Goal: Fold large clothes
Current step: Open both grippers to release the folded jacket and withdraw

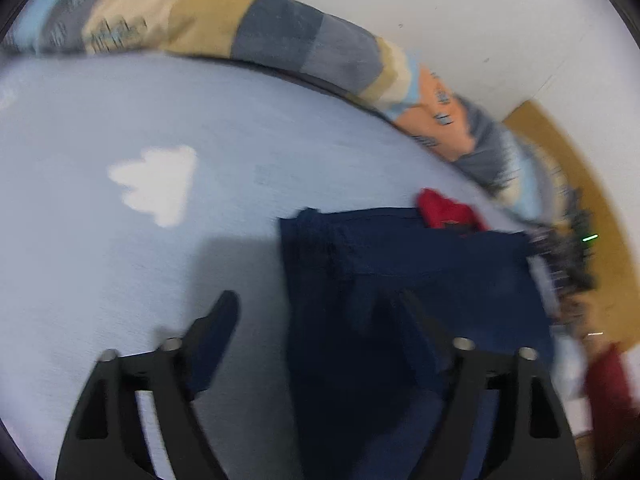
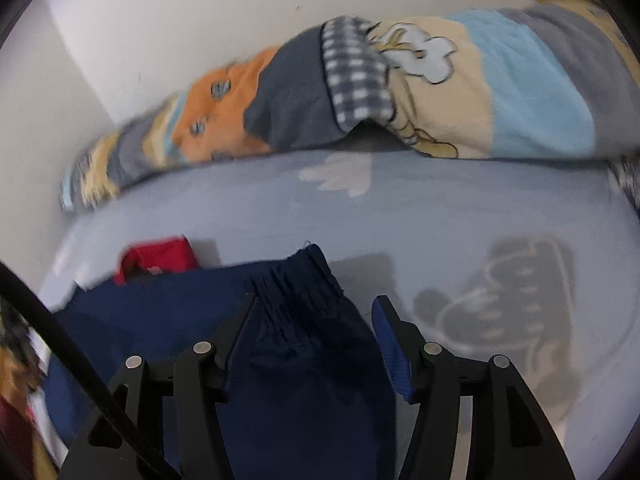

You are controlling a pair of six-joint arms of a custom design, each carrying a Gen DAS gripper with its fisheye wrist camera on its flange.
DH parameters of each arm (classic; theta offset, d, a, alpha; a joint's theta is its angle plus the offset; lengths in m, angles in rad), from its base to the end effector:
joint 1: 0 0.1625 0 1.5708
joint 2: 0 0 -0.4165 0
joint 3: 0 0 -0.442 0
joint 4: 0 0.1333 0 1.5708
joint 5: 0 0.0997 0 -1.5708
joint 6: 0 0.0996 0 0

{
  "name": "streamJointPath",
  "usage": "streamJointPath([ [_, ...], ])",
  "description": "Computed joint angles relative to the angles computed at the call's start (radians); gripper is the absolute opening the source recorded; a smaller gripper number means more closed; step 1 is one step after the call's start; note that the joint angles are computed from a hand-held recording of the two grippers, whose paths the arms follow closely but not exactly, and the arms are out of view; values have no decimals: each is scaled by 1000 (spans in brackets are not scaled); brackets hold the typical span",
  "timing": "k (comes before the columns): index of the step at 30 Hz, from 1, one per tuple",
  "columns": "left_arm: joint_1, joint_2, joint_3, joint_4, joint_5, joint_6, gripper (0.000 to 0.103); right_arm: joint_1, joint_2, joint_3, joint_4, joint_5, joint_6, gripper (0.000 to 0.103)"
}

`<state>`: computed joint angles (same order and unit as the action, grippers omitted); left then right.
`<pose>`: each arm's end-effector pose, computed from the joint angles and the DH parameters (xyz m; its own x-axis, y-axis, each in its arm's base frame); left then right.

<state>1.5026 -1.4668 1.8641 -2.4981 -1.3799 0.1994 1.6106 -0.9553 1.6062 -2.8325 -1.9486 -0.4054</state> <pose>0.1119 -0.5953 0.3718 -0.9549 0.1423 -0.2606 0.2530 0.8494 -0.4631 0.1254 -0.7224 0.2161 -0.8483 -0.1625 0.5039 -0.3996 0.8210 -0.4079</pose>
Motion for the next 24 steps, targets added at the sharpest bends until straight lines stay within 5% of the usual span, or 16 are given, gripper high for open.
streamJointPath([
  [1, 17, 8, -18, 27, -57, -10, 95, 1, 9, -9, 9, -2, -26, 62],
  [3, 18, 35, -44, 57, -57, -29, 95, 5, 34, -34, 37, -25, -66, 61],
  [4, 12, 49, -51, 61, -40, -35, 95, 8, 47, -43, 37, -44, -80, 49],
  [5, 7, 63, -56, 58, -30, -31, 95, 13, 63, -57, 46, -86, -95, 21],
  [6, -2, 73, -57, 54, -11, -22, 89, 17, 77, -66, 45, -129, -108, 19],
  [7, -24, 86, -47, 22, 51, 2, 61, 15, 76, -60, 33, -130, -115, 18],
  [8, -39, 99, -48, 17, 95, 13, 50, 14, 73, -49, 0, -134, -124, 17],
  [13, -107, 151, -33, -85, 281, 75, 37, 21, 85, -34, -130, -208, -116, 14],
  [14, -116, 159, -35, -112, 308, 74, 37, 28, 103, -36, -191, -256, -113, 0],
  [16, -130, 176, -46, -130, 358, 62, 36, 24, 123, -69, -231, -341, -79, 0],
  [18, -139, 184, -52, -116, 407, 66, 41, -13, 68, -32, -149, -259, 54, 1],
  [19, -147, 184, -41, -142, 445, 76, 53, -23, 40, -8, -151, -213, 76, 1],
  [21, -166, 168, -6, -229, 497, 110, 57, -8, 5, 48, -235, -193, 11, 2],
  [24, -195, 100, 53, -315, 482, 131, 65, 31, -55, 139, -226, -114, -56, 2],
])
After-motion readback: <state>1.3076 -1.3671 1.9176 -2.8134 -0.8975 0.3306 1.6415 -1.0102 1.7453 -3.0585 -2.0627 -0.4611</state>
